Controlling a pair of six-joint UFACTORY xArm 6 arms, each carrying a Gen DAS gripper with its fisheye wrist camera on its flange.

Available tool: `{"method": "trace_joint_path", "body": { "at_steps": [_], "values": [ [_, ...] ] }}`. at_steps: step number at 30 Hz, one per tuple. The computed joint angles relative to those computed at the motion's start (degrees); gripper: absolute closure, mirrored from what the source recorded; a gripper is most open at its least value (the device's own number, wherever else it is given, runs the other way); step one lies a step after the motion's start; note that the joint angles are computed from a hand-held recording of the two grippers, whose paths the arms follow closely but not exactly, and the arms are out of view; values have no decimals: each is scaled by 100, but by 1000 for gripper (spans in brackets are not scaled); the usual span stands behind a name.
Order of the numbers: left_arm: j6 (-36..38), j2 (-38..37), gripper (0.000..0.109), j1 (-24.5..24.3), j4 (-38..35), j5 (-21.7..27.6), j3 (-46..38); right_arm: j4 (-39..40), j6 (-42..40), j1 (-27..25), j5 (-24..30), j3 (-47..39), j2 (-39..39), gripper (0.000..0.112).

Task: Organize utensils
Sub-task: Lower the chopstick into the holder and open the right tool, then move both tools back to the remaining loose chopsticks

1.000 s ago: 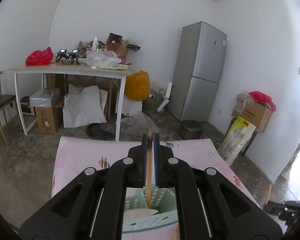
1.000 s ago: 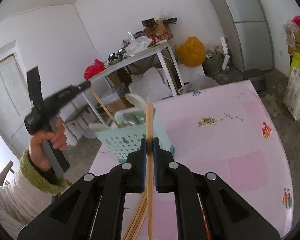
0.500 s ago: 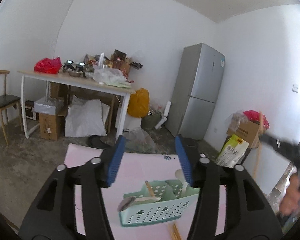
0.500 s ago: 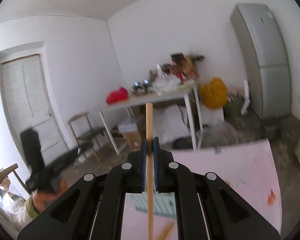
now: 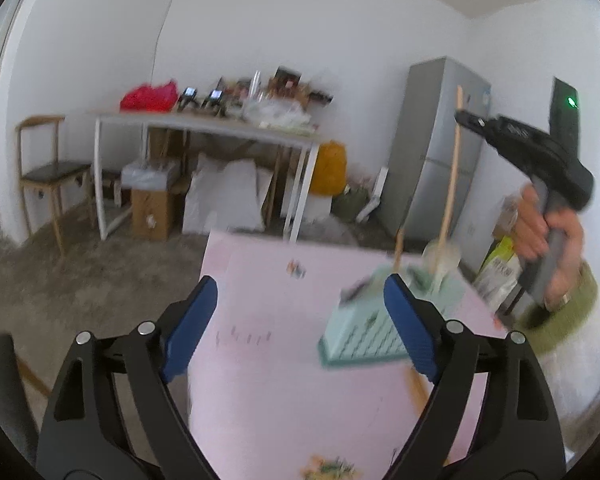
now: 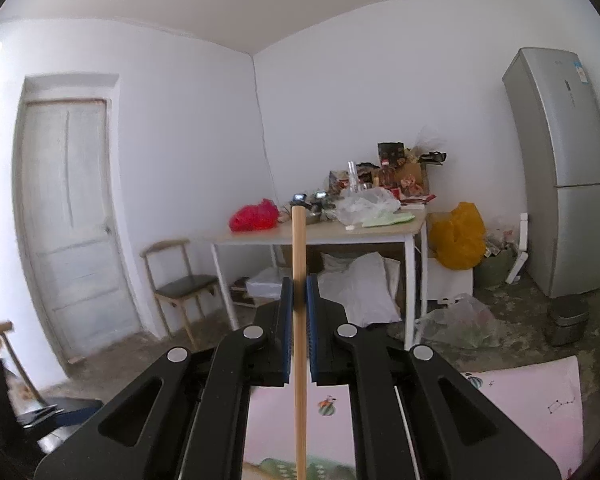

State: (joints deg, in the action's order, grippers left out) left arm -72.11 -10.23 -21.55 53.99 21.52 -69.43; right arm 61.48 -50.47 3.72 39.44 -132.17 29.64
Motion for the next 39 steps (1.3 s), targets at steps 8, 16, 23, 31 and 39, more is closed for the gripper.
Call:
{"method": "trace_joint_path", "body": {
  "at_steps": [8, 16, 23, 31, 39],
  "values": [
    [141, -152, 25, -94, -502, 123, 714, -788, 143, 307, -438, 322, 269, 105],
    [801, 257, 25, -244, -1179, -168, 641, -1211, 62, 129, -72, 1385, -398, 61],
    [1304, 569, 24, -376, -1677, -98, 459, -857, 160, -347, -202, 2648, -1542, 56],
    [2055, 968, 24, -654, -2283, 791, 112, -1669, 1361, -930, 830, 4628, -2791, 57],
    [2816, 1312, 24, -882, -2765, 1265, -262, -2730, 2331, -686, 1112, 6265, -3280, 81]
  ]
}}
